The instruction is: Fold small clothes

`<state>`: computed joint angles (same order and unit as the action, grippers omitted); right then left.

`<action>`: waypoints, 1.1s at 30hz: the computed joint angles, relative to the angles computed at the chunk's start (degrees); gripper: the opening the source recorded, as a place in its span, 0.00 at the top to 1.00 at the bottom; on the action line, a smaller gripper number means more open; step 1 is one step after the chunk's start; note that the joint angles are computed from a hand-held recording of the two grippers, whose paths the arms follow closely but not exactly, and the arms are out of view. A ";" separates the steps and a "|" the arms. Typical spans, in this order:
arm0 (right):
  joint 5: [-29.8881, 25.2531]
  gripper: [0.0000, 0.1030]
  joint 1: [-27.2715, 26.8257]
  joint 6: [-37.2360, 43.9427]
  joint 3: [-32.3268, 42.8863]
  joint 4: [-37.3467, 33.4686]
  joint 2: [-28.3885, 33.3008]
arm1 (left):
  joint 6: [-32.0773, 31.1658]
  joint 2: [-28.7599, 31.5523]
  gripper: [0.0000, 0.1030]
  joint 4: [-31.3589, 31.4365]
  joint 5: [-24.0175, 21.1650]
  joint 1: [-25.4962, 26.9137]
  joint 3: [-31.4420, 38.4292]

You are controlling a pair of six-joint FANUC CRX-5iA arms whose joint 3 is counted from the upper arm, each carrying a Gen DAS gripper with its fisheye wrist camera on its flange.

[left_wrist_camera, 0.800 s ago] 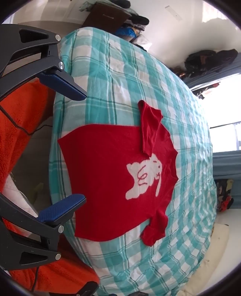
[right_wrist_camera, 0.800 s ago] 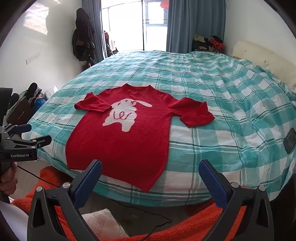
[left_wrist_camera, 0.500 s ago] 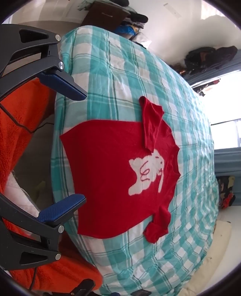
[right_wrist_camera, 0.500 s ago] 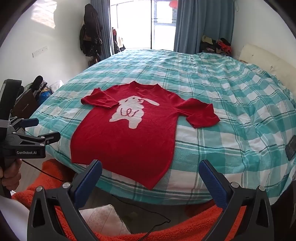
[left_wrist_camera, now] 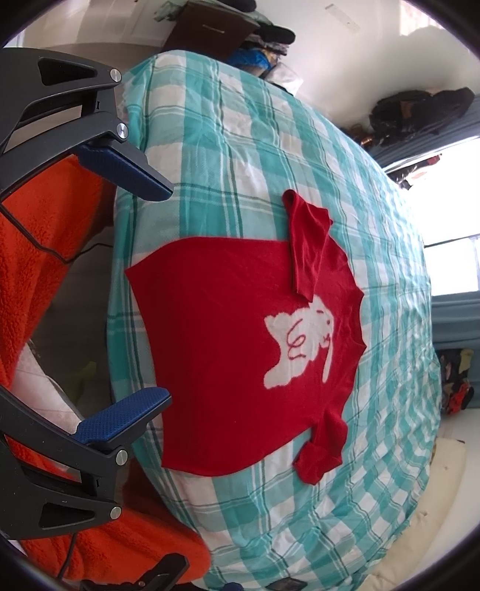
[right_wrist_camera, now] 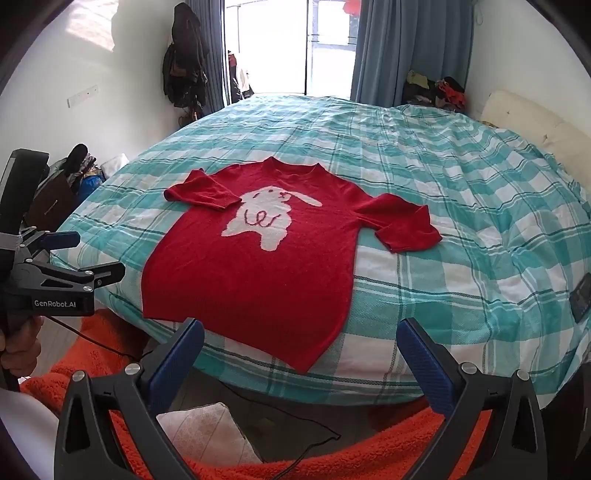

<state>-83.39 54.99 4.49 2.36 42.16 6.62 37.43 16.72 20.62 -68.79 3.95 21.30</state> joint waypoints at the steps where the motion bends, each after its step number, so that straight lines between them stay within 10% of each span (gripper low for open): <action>1: 0.02 0.00 -0.02 0.10 0.05 0.06 0.03 | -0.14 0.01 0.02 0.05 -0.03 0.03 0.01; 33: 4.63 0.00 -2.06 0.80 -0.99 2.07 -0.59 | -3.27 -0.67 0.02 0.41 3.25 -2.70 -1.11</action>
